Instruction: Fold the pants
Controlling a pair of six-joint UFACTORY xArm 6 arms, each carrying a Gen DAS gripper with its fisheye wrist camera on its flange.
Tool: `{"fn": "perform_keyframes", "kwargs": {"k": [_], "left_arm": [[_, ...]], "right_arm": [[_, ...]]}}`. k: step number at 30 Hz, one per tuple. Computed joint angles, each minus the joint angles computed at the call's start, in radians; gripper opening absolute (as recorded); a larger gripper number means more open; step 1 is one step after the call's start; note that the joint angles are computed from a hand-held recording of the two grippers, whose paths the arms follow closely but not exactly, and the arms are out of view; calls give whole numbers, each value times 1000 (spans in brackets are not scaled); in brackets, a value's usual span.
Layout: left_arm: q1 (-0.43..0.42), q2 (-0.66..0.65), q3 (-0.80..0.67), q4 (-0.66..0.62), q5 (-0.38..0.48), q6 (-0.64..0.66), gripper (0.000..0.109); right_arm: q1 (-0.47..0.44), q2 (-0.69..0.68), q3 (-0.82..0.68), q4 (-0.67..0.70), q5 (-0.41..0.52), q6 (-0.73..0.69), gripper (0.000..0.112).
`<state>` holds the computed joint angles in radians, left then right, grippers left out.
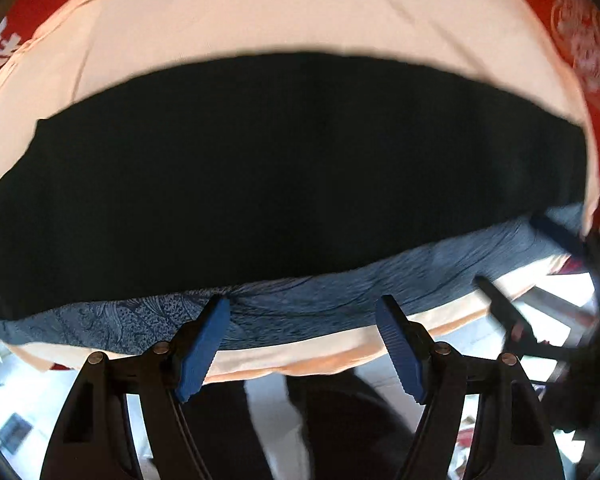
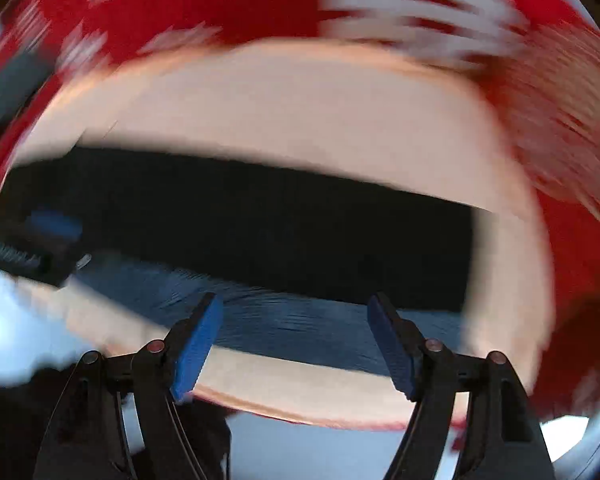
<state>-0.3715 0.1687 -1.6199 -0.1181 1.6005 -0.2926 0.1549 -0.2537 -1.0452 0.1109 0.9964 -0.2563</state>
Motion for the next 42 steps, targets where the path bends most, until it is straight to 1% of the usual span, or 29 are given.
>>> {"fn": "perform_keyframes", "kwargs": {"k": [2,4,6,7,8,9,10,11,12,13,15,16,18,19,22,24,26,27,28,29,30,32,35,37,38,39,40,41,42], "left_arm": [[-2,-2,25,35,10,27,76],[17,-13,48,35,12,47,76],[51,-36,64,5,-8,43,76],[66,-49,68,-5,-23,31,76],[88,-73,84,-40,-69,23,76],[102,-88,91,-80,-115,16,76],[106,-89,87,-104,-149,3,76],[106,-82,75,-118,-174,-5,76],[98,-60,52,-118,-186,-6,76],[89,-35,25,-105,-178,0,76],[63,36,-42,-63,-146,15,76],[58,58,-49,-54,-151,27,76],[56,72,-38,-26,-162,37,76],[63,59,-11,-28,-191,58,76],[79,26,27,-39,-221,114,76],[101,-18,82,9,-241,123,76],[152,-60,142,26,-237,100,76],[180,-80,167,35,-234,83,76],[202,-96,184,40,-231,68,76],[226,-117,202,52,-227,45,76],[242,-137,218,58,-231,33,76],[269,-183,259,44,-260,37,76],[283,-210,299,22,-247,90,76],[281,-234,345,50,-225,129,76],[282,-249,373,61,-229,137,80],[305,-278,412,62,-239,151,91],[325,-299,436,81,-241,147,93],[363,-323,462,93,-235,146,93],[403,-345,481,100,-224,145,93]], "right_arm": [[30,58,-14,-25,35,-69,78],[11,87,-19,-65,52,-50,78],[-74,85,-15,-46,48,-4,78],[-108,89,-25,-62,64,35,78],[-141,97,-40,-82,89,66,78],[-181,107,-71,-59,133,83,77],[-191,107,-85,-66,141,106,77],[-189,104,-106,-94,141,130,77],[-186,104,-121,-79,135,117,77],[-174,104,-140,-41,116,92,78],[-133,126,-176,-9,87,76,79],[-108,149,-198,4,76,67,80],[-64,205,-239,16,75,66,80],[-39,235,-251,9,77,58,80],[-1,313,-288,-66,120,57,80],[-30,311,-273,-48,82,35,80],[-78,304,-268,-68,67,63,80],[-113,299,-264,-97,66,108,80],[-135,300,-269,-124,80,149,80],[-170,306,-284,-110,114,174,80],[-174,303,-290,-113,125,190,80],[-142,297,-316,-185,169,206,80],[-58,256,-301,-115,164,187,81],[37,254,-295,-61,170,187,82],[86,262,-301,-26,190,186,82],[123,272,-308,1,202,184,82],[152,277,-310,16,205,183,82],[185,285,-309,18,201,191,82],[187,304,-316,14,203,188,82]]}}
